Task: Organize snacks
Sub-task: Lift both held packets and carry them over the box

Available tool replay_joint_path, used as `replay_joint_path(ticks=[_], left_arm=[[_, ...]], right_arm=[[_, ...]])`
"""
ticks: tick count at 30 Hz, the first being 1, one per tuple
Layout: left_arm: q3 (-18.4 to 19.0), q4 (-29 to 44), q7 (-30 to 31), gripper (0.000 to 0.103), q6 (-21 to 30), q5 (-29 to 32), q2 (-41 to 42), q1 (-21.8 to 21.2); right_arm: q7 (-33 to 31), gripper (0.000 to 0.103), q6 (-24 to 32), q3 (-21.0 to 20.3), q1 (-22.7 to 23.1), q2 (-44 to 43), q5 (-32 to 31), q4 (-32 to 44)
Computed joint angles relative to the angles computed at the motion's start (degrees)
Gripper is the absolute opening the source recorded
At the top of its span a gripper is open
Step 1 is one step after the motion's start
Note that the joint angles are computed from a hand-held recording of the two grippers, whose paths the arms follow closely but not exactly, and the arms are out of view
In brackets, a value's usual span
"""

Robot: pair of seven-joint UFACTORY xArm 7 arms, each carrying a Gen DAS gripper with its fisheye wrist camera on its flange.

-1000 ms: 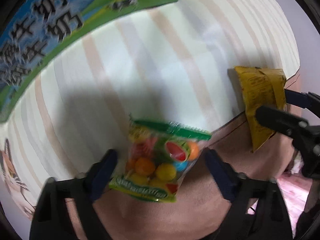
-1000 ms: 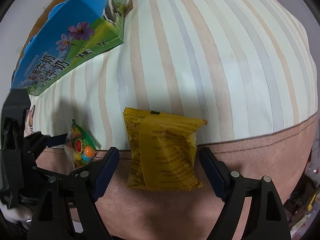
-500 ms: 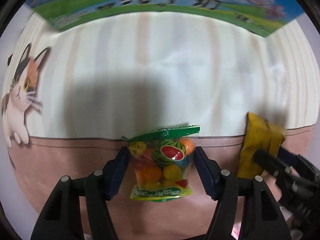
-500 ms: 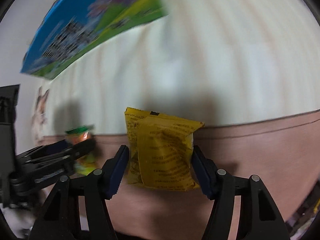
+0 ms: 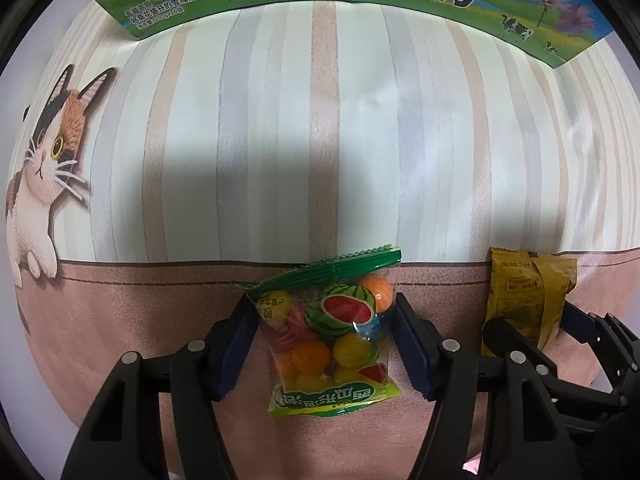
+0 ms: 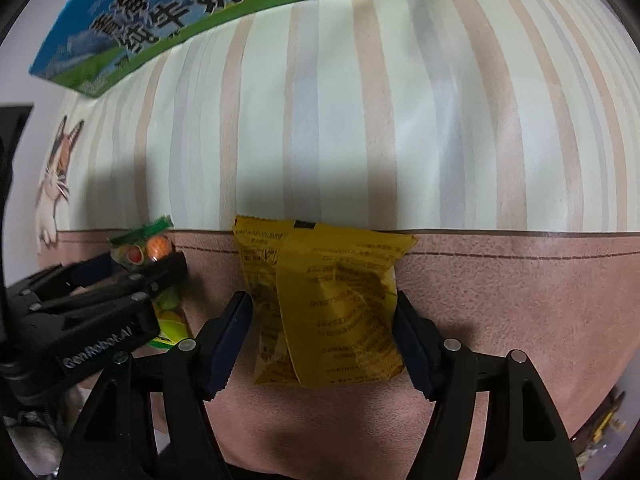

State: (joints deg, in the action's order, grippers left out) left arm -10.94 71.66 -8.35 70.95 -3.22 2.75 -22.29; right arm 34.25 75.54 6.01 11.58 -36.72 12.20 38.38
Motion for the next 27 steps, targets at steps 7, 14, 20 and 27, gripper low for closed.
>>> replay_joint_path(ticks=[7, 14, 20, 27], left_arm=[[0.40, -0.78, 2.43, 0.056, 0.52, -0.28, -2.37, 0.73], [0.54, 2.70, 3.68, 0.053, 2.30, -2.15, -3.28, 1.26], [0.69, 9.13, 4.30, 0.052, 4.59, -3.56, -2.75, 1.63], [1.24, 22.82, 5.50, 0.052, 9.35, -5.47, 1.71, 2.40]], right_arm=[[3.40, 0.061, -1.70, 3.20, 1.48, -0.32, -2.07, -0.60], [6.04, 0.051, -1.64, 1.67, 2.06, -4.24, -0.09, -0.96], [6.51, 0.050, -1.14, 0.07, 1.05, -7.55, 1.11, 0.80], [5.23, 0.049, -3.13, -1.97, -1.17, -6.43, 1.66, 7.65]])
